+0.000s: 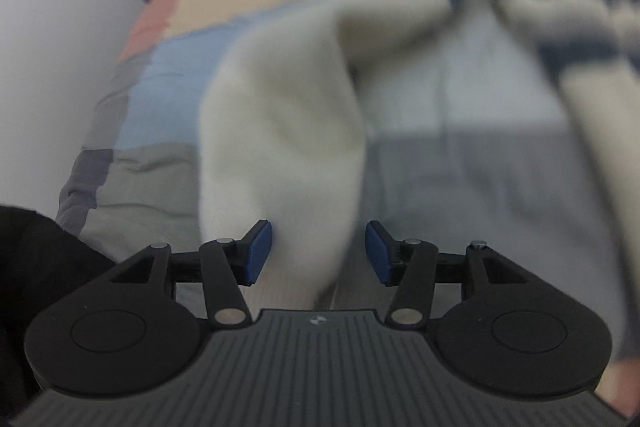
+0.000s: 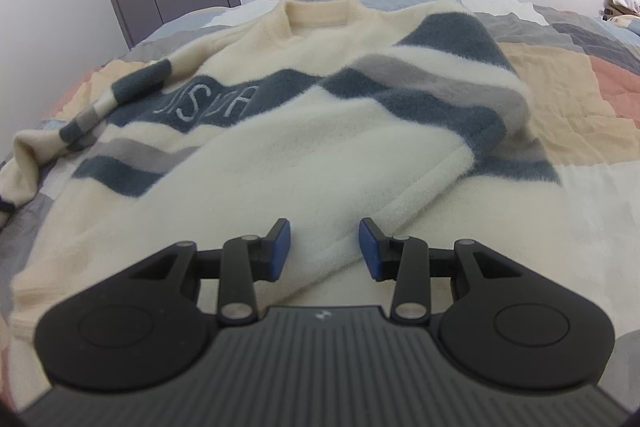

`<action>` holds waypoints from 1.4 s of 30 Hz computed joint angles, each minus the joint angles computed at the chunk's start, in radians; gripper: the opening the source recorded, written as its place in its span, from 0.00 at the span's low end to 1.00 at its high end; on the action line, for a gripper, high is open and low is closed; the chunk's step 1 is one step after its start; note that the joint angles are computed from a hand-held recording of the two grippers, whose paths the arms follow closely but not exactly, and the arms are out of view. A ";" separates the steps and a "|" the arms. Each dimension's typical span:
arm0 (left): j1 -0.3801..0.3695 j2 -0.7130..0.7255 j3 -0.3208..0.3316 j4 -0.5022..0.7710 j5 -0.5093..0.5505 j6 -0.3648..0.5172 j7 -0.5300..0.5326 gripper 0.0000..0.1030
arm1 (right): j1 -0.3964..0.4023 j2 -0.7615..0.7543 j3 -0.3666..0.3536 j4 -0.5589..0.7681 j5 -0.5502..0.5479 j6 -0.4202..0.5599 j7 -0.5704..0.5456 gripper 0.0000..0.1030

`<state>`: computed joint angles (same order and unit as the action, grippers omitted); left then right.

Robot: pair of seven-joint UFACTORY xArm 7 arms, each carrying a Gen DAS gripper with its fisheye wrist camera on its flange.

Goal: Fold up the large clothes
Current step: 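Grasp the other sweater sleeve cuff with the left gripper and lift it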

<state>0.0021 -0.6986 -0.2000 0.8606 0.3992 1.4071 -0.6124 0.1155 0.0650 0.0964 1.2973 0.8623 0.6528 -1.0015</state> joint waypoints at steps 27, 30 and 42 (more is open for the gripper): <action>0.031 0.371 -0.268 1.033 -0.024 0.118 -0.201 0.07 | -0.061 -0.027 -0.033 0.059 0.175 0.168 0.020 0.40; -0.007 0.556 -0.438 1.260 0.116 0.163 -0.293 0.07 | -0.064 -0.048 -0.048 0.048 0.208 0.176 0.001 0.40; -0.191 0.701 -0.443 0.928 0.053 -0.317 -0.564 0.07 | -0.133 -0.021 -0.095 0.094 0.297 0.255 0.071 0.43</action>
